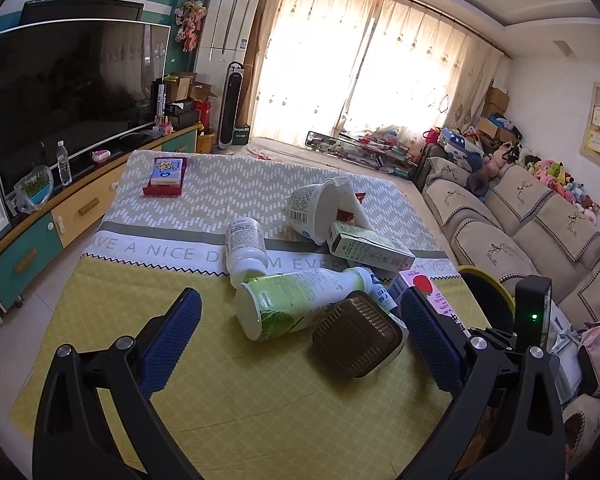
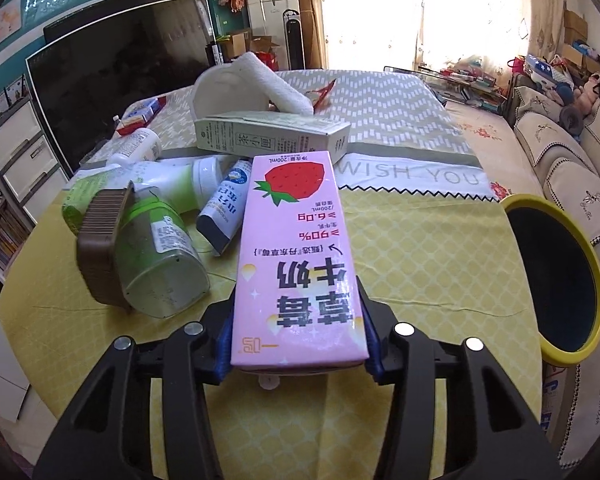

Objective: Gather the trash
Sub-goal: 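Grasp the pink strawberry milk carton with the right gripper and lift it, then release the milk carton into the yellow bin from the right gripper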

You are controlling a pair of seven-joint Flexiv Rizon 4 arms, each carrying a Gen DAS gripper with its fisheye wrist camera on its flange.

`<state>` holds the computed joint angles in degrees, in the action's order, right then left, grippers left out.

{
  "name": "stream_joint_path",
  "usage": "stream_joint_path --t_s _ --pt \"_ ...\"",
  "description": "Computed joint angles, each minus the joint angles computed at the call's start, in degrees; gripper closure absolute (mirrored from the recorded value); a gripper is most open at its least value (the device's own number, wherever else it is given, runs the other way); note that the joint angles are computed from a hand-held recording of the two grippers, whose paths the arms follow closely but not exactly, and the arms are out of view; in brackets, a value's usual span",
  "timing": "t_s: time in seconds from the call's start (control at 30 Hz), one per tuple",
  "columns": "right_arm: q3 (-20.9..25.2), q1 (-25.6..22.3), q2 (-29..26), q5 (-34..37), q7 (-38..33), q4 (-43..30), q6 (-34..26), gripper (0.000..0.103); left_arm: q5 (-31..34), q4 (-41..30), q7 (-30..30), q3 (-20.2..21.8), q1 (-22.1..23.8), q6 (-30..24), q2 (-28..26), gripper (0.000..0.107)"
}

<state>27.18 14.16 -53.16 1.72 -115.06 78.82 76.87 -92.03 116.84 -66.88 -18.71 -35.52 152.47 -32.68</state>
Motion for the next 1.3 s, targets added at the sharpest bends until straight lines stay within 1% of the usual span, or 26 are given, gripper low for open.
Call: stream_joint_path --t_s 0.17,0.27,0.37,0.53,0.67,0.73,0.87,1.07,1.1,1.13,1.17,1.2,1.3 --pt "4.16 -3.60 1.28 1.85 -3.63 1.74 0.88 0.056 0.04 -0.09 -0.27 0.00 0.11 -0.09 -0.17 0.009" --pt "4.66 -4.90 1.65 3.23 -3.96 1.55 1.85 0.056 0.08 -0.29 -0.19 -0.04 0.06 0.05 -0.39 0.009" --pt "1.47 -4.02 1.30 3.51 -1.00 -0.28 3.29 0.056 0.07 -0.51 0.00 -0.11 0.08 0.15 -0.60 0.009" --pt "-7.81 -1.21 -1.47 1.62 9.47 -5.95 3.97 0.056 -0.21 -1.06 0.66 -0.38 0.28 -0.10 -0.99 0.009" --pt "-15.67 1.09 -5.36 -1.81 18.83 -11.74 2.59 0.056 -0.73 -2.32 2.08 -0.80 0.71 -0.61 -1.68 0.009" --pt "-17.91 1.31 -7.93 -3.67 22.45 -15.60 0.57 0.056 -1.35 -3.49 3.58 -1.18 0.93 -0.52 -2.24 0.009" --pt "-19.87 0.97 -12.77 -7.06 27.34 -22.74 -3.30 0.056 -2.37 -5.73 6.24 -1.94 1.50 -0.28 -3.24 0.009" --pt "-20.17 0.60 -18.56 -9.38 29.48 -31.99 -8.05 0.055 -2.70 -9.13 10.56 -3.01 2.53 -0.46 -4.85 0.009" --pt "-20.22 0.65 -19.32 -9.56 29.54 -33.40 -8.86 0.054 -2.58 -9.67 11.33 -3.16 2.73 -0.64 -5.14 0.009" --pt "-20.32 0.71 -19.88 -9.53 29.86 -34.51 -9.48 0.045 -2.50 -10.09 11.94 -3.32 2.83 -0.76 -5.41 0.009" --pt "-20.23 0.60 -20.00 -9.12 30.22 -34.78 -9.25 0.042 -2.42 -10.58 12.67 -3.49 2.96 -0.93 -5.71 0.009" --pt "-19.96 0.43 -19.83 -8.67 30.28 -34.57 -8.78 0.041 -2.23 -10.86 13.16 -3.57 3.09 -1.14 -5.92 0.009" --pt "-18.89 -0.17 -17.83 -7.52 29.58 -31.47 -7.06 0.041 -1.37 -11.07 13.96 -3.54 3.37 -1.88 -6.28 0.009"
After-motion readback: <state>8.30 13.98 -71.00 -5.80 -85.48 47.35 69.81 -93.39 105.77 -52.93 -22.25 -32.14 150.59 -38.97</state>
